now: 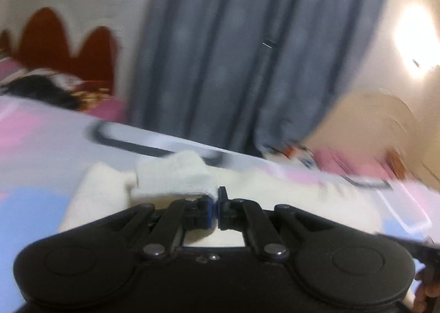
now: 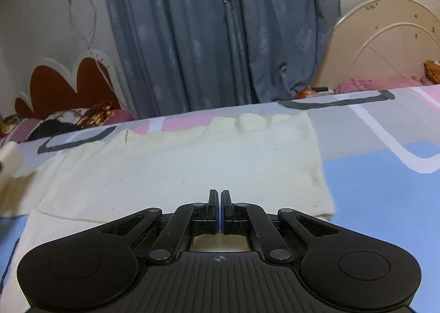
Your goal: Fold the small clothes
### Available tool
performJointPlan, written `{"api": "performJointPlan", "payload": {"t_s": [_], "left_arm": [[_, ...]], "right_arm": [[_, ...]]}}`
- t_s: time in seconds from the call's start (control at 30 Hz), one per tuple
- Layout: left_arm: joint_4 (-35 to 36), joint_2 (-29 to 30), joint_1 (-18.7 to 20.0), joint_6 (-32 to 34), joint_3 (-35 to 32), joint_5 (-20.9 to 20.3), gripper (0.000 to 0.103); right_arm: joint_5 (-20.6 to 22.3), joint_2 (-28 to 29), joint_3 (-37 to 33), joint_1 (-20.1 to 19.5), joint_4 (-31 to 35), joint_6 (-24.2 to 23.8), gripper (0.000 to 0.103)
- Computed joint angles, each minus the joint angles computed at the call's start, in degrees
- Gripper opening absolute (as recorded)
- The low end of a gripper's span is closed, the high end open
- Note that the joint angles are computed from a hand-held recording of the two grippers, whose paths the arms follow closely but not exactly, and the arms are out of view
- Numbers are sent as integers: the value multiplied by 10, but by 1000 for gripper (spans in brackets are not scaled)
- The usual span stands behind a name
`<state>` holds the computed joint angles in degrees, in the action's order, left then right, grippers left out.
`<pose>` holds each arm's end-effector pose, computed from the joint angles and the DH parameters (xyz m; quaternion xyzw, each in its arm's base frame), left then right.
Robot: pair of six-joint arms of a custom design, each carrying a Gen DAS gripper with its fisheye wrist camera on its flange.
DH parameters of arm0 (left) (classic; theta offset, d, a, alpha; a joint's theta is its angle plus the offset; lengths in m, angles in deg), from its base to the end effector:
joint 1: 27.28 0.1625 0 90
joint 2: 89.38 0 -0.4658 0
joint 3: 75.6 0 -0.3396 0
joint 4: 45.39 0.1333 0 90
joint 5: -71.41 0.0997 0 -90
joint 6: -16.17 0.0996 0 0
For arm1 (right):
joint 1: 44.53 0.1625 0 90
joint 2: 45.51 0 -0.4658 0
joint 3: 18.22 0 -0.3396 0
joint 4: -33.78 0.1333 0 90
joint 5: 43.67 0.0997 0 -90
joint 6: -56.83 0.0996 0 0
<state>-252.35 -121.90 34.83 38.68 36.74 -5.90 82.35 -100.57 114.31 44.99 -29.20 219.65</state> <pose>-0.1393 -0.5949 0.0614 0.3693 0.8674 -0.3211 0.0898 0.0714 -0.3941 0.0961 -0.0781 -0.7714 0.5379 0.3309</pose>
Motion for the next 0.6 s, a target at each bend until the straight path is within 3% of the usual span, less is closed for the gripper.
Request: {"api": "performJointPlan", "payload": {"t_s": [0.13,0.2,0.23,0.37,0.4,0.47,0.5,0.6], "left_arm": [[-10,51,-45,7,22,6,3],[19,73,-57,19,18,22,6],[33,83,-54,26,8,22,24],[-13,96,-53,57,43,16,69],[-38,92,-53,57,58,10,80],[-88,83,-51,60,85,15,78],[-100,75,-48,55,93,23,76],[-155,59,-37,38,121,58,71]], "right_arm": [[-11,-21,17,-8,3,10,0],[-15,-28,25,-10,1,11,0],[-22,-32,29,-13,1,16,0],[-46,-42,37,-21,8,43,2],[-45,-41,36,-19,9,45,9],[-62,-37,49,-18,-25,38,81],[-93,-36,59,-21,-43,33,81],[-120,-25,42,-14,-17,28,80]]}}
